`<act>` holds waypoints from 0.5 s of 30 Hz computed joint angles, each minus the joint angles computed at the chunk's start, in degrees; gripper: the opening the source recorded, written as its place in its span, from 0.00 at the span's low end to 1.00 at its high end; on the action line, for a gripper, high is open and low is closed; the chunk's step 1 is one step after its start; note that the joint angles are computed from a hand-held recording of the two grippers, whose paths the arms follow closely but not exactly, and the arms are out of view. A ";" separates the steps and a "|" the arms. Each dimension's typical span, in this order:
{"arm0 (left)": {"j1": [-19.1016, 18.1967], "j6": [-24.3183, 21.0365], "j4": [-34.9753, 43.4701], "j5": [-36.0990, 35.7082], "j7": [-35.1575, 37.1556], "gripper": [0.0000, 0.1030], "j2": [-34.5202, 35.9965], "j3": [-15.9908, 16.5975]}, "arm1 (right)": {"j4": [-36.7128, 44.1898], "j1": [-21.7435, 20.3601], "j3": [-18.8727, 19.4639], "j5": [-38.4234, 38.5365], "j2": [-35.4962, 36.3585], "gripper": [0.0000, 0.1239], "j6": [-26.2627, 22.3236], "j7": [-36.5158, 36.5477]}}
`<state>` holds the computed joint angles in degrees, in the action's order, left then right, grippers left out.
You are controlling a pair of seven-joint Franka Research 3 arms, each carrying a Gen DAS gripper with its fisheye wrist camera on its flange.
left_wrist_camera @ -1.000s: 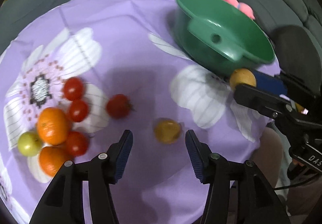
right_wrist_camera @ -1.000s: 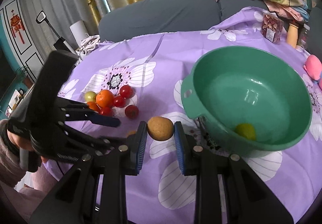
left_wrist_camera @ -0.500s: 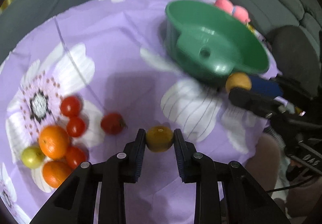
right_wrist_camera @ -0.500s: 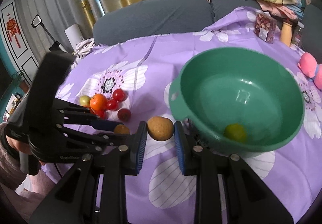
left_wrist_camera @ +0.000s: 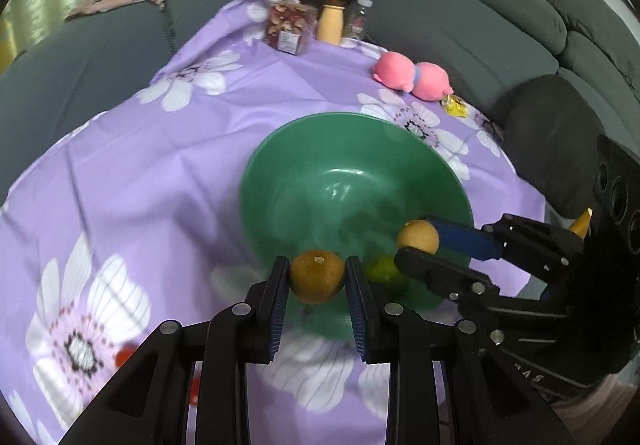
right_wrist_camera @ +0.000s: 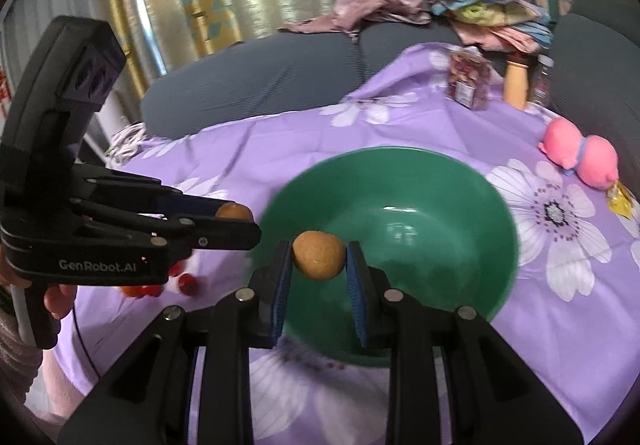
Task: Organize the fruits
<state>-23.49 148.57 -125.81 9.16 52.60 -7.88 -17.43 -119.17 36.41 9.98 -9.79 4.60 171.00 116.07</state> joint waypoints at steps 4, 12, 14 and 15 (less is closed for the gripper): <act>0.19 -1.06 3.23 0.92 0.54 0.28 3.62 -0.14 | 0.32 -0.14 -0.96 -1.91 0.53 0.22 -1.21 2.19; 0.36 -2.92 5.25 4.33 -3.20 0.28 5.56 -0.43 | 0.59 -0.55 -1.18 -2.57 0.66 0.24 -2.83 3.49; 0.40 -3.23 4.63 5.04 -4.16 0.40 4.61 -0.44 | 0.35 -0.53 -1.11 -3.10 0.36 0.24 -2.64 3.92; 0.45 -3.38 4.01 5.55 -5.02 0.53 3.77 -0.47 | 0.16 -0.50 -1.07 -3.44 0.16 0.25 -2.61 4.23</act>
<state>-23.04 145.19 -121.80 14.71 47.58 -4.11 -17.91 -119.01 35.92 8.91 -13.23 4.75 168.39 120.30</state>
